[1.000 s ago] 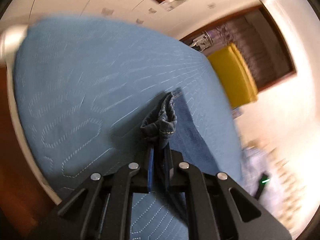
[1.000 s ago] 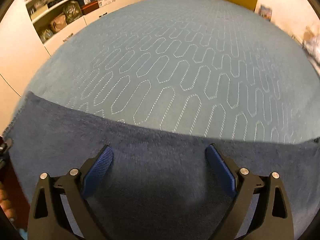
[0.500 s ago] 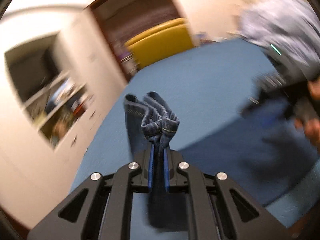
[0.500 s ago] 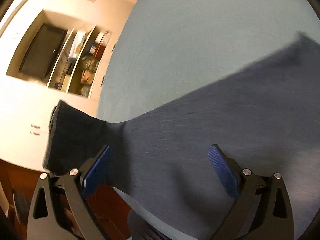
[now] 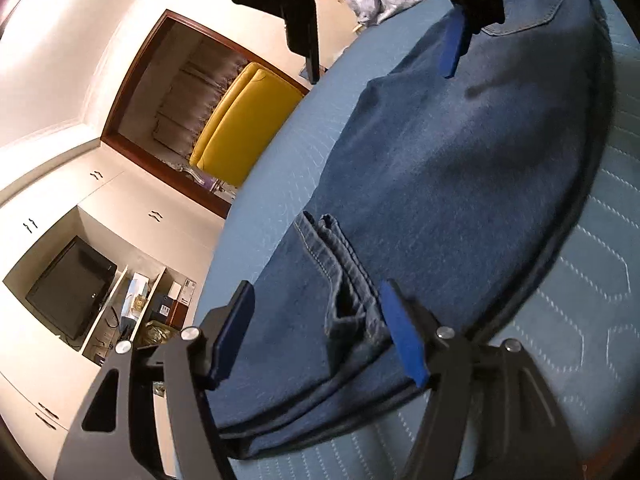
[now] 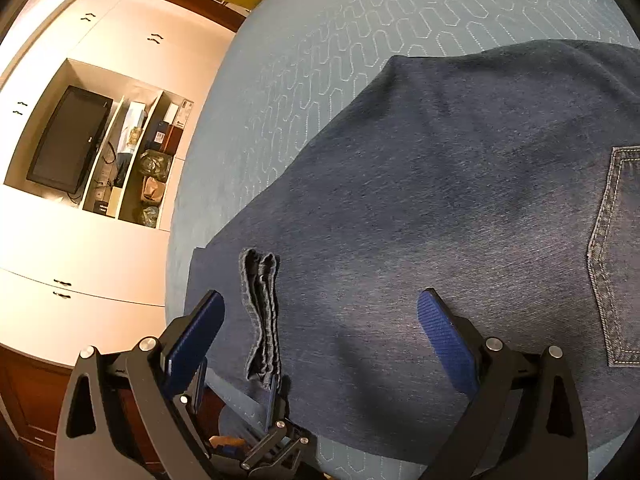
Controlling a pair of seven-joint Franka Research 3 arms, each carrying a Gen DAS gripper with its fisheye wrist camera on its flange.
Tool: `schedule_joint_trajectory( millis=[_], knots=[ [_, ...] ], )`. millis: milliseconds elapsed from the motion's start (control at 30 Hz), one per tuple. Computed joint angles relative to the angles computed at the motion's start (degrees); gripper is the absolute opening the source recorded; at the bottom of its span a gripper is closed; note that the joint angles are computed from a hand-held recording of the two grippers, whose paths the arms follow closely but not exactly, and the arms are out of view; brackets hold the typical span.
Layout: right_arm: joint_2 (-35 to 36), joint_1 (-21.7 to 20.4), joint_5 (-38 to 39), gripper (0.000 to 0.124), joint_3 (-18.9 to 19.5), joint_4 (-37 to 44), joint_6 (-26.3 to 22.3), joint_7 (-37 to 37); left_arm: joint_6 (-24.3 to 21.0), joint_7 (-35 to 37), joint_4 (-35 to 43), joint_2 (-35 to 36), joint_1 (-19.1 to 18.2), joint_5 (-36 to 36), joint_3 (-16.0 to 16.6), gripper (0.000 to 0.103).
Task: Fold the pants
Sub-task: 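Carry the hem over toward the waist while the right tool grasps the hem too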
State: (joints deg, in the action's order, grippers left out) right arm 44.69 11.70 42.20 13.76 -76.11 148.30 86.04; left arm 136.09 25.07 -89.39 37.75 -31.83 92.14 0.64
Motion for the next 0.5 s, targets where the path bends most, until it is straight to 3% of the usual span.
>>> schedule_joint_trajectory(
  millis=[167, 300, 500],
  knots=[
    [0.16, -0.39, 0.73, 0.095, 0.48, -0.16, -1.44, -1.12, 2.04, 4.02, -0.02, -0.35, 1.13, -4.16, -0.94, 0.067],
    [0.96, 0.25, -0.05, 0.095, -0.05, 1.23, -2.80, -0.13, 2.72, 3.06, -4.75, -3.70, 0.47, -0.79, -0.50, 0.067],
    [1.43, 1.21, -1.14, 0.095, -0.51, 1.22, -2.99, 1.57, 0.55, 7.37, -7.51, -4.77, 2.62, -2.65, -2.37, 0.060]
  ],
)
